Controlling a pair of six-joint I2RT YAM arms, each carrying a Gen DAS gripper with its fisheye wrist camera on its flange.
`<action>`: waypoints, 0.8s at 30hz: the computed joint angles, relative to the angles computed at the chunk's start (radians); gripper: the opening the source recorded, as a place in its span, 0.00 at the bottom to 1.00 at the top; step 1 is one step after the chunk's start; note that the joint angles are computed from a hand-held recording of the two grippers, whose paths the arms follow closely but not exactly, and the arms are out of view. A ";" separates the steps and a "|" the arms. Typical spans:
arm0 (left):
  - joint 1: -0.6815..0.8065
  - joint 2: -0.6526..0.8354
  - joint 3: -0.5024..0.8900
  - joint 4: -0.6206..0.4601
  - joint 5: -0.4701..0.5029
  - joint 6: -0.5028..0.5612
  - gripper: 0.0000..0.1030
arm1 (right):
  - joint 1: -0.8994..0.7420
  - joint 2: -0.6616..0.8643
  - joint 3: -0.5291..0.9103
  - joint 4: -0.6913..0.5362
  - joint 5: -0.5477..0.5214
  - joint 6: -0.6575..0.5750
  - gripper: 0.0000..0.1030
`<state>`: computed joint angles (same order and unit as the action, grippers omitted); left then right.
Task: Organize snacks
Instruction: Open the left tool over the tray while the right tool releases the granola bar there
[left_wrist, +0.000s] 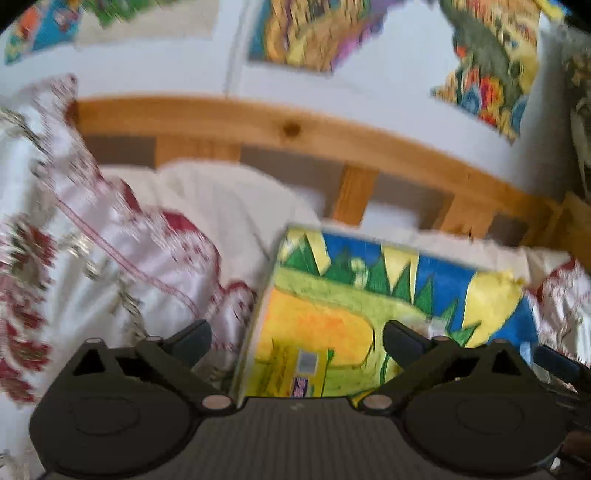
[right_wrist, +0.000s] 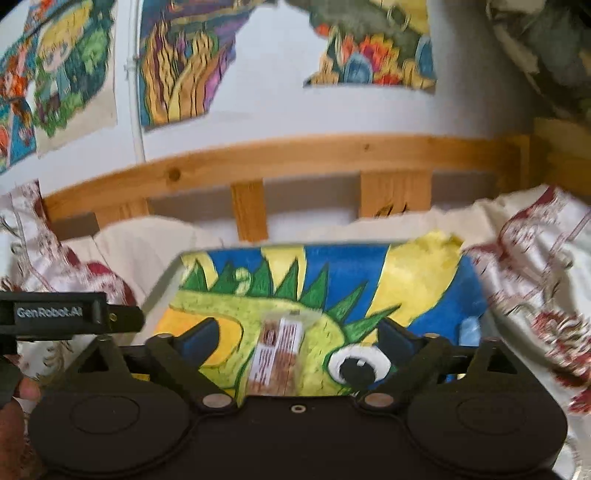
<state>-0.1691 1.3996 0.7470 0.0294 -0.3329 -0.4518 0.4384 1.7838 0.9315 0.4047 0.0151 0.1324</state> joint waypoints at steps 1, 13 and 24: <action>-0.012 -0.033 -0.016 0.003 -0.025 -0.004 0.99 | -0.004 -0.030 -0.023 0.013 -0.004 -0.005 0.96; -0.216 -0.442 -0.096 -0.219 -0.244 0.073 1.00 | -0.019 -0.410 -0.274 0.074 -0.070 -0.079 0.99; -0.538 -0.668 -0.060 -0.618 -0.521 -0.140 1.00 | -0.060 -0.845 -0.472 -0.142 -0.148 -0.101 0.99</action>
